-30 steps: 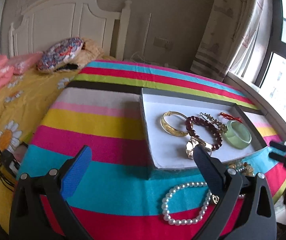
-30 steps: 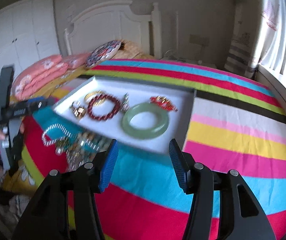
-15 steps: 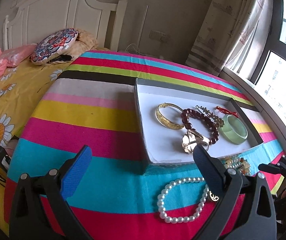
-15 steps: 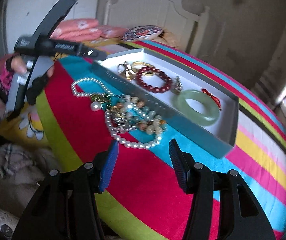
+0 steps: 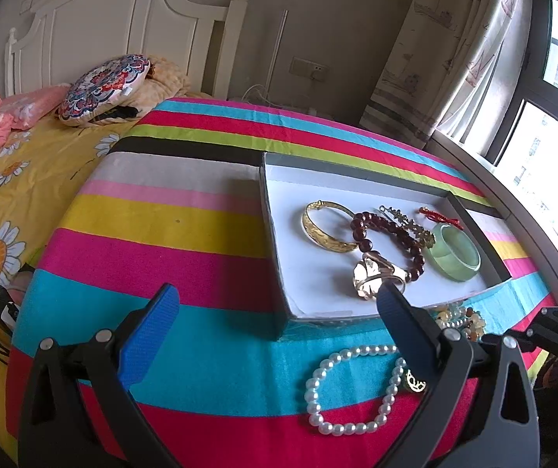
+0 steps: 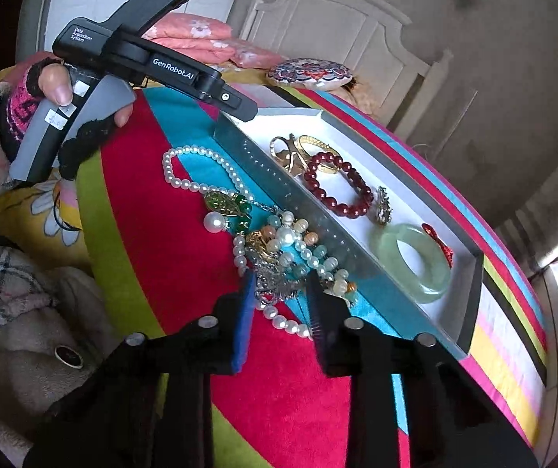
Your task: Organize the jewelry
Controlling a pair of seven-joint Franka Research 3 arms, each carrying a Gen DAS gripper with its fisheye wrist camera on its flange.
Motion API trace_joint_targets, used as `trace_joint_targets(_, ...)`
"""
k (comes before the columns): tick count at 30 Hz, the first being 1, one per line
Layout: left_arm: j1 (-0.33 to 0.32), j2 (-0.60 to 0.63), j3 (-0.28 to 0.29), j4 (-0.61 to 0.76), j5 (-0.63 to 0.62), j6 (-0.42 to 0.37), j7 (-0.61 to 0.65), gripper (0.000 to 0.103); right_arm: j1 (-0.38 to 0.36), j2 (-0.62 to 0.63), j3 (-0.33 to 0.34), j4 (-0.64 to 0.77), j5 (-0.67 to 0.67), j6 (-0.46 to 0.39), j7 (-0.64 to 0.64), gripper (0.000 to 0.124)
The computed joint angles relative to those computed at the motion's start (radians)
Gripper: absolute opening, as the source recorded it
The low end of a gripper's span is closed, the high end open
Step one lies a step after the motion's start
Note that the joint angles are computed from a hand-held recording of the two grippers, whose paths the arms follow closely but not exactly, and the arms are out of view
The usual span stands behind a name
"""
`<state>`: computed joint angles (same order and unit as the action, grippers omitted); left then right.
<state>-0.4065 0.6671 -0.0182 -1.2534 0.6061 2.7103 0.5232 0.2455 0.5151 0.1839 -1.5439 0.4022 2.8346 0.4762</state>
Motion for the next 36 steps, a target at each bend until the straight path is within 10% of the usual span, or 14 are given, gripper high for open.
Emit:
trace_joint_targets(21, -0.043, -0.008, 0.026, 0.007, 0.054, -0.012, 0.014, 0.100, -0.201, 0.080, 0.055, 0.229, 0.529, -0.453, 0.204, 0.007)
trace_joint_targets(27, -0.050, 0.049, -0.060, 0.080, 0.018, 0.015, 0.191, 0.099, -0.210, 0.106, 0.045, 0.260, 0.580, -0.464, 0.245, 0.007)
trace_joint_targets(36, -0.102, 0.246, -0.097, 0.385, -0.133, -0.127, 0.494, 0.064, -0.214, 0.093, 0.047, 0.239, 0.598, -0.442, 0.209, 0.007)
